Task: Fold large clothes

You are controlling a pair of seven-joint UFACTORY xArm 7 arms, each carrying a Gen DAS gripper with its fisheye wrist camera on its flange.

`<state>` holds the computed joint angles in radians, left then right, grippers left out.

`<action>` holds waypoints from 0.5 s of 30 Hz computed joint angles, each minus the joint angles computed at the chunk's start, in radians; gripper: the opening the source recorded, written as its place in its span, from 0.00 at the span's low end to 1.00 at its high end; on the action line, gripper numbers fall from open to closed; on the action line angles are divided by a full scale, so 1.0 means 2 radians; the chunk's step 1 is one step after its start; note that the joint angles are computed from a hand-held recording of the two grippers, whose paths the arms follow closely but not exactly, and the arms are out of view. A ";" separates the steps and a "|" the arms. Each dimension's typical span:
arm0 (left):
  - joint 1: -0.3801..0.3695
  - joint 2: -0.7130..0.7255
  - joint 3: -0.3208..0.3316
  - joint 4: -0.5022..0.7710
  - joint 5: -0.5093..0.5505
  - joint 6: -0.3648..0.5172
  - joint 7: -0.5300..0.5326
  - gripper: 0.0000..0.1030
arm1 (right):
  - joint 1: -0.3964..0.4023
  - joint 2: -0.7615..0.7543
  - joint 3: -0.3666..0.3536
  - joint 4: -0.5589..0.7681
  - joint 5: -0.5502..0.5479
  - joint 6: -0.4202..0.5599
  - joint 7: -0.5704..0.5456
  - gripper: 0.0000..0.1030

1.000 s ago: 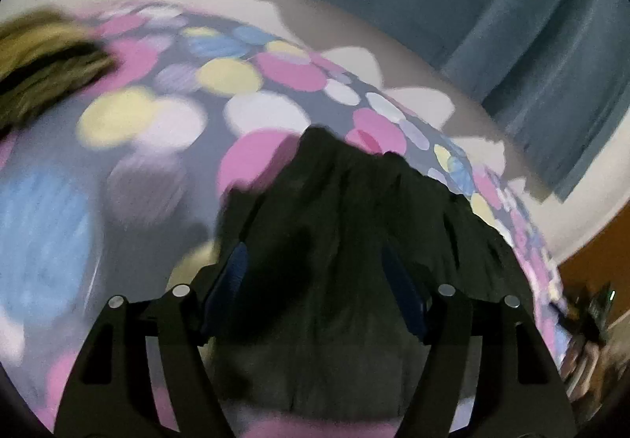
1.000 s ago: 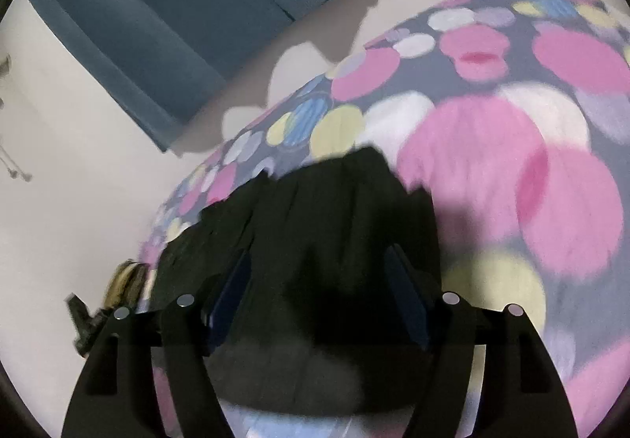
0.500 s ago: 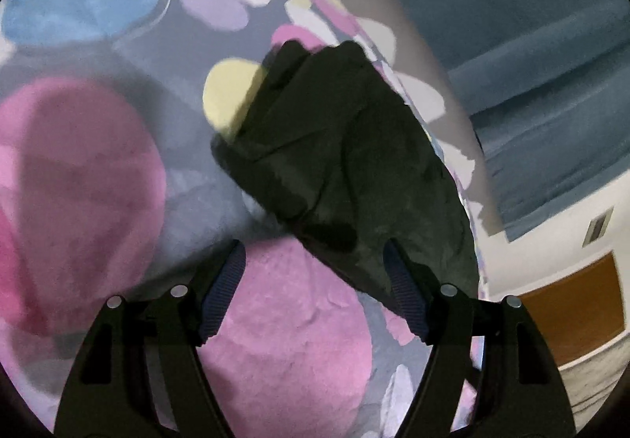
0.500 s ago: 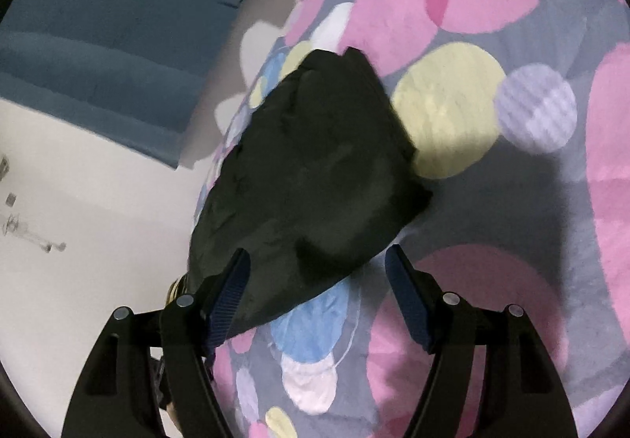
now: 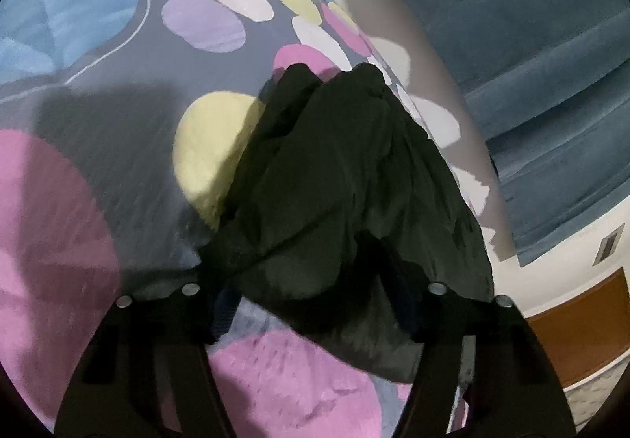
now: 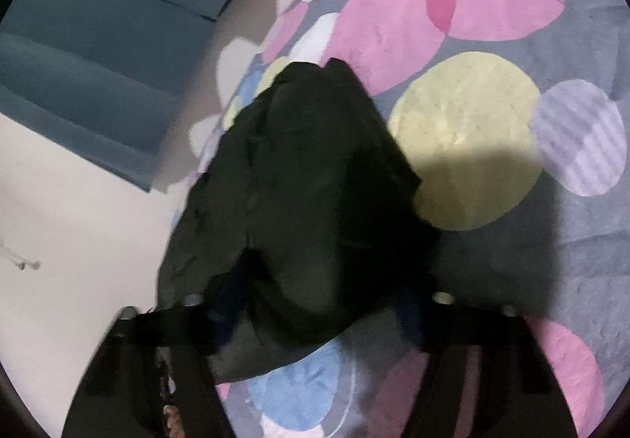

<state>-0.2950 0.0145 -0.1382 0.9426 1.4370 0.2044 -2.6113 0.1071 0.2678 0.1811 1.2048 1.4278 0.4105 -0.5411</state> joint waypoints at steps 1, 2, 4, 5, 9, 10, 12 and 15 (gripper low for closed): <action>0.000 0.003 0.000 0.002 -0.014 0.003 0.020 0.47 | -0.001 0.002 0.001 0.000 0.007 0.000 -0.006 0.44; 0.000 0.005 0.000 0.003 -0.014 0.002 0.024 0.43 | -0.004 0.004 0.002 0.001 0.021 0.003 -0.020 0.36; 0.001 0.005 0.004 0.003 0.024 -0.008 -0.017 0.28 | -0.004 0.001 0.002 -0.005 0.041 0.002 -0.041 0.28; 0.002 0.004 0.006 0.005 0.059 -0.016 -0.056 0.25 | -0.003 -0.005 0.002 -0.009 0.049 -0.001 -0.054 0.23; 0.001 -0.001 0.000 0.007 0.038 -0.005 -0.030 0.17 | 0.009 -0.026 -0.005 -0.017 0.059 -0.016 -0.088 0.17; -0.001 -0.002 -0.002 0.006 0.026 -0.002 -0.018 0.16 | 0.011 -0.031 -0.006 -0.020 0.060 -0.018 -0.092 0.16; -0.003 -0.012 -0.005 0.000 0.011 0.002 -0.007 0.15 | 0.015 -0.047 -0.010 -0.032 0.065 -0.020 -0.101 0.16; -0.006 -0.033 -0.013 -0.017 -0.029 0.003 0.025 0.15 | 0.016 -0.076 -0.019 -0.061 0.069 -0.008 -0.105 0.15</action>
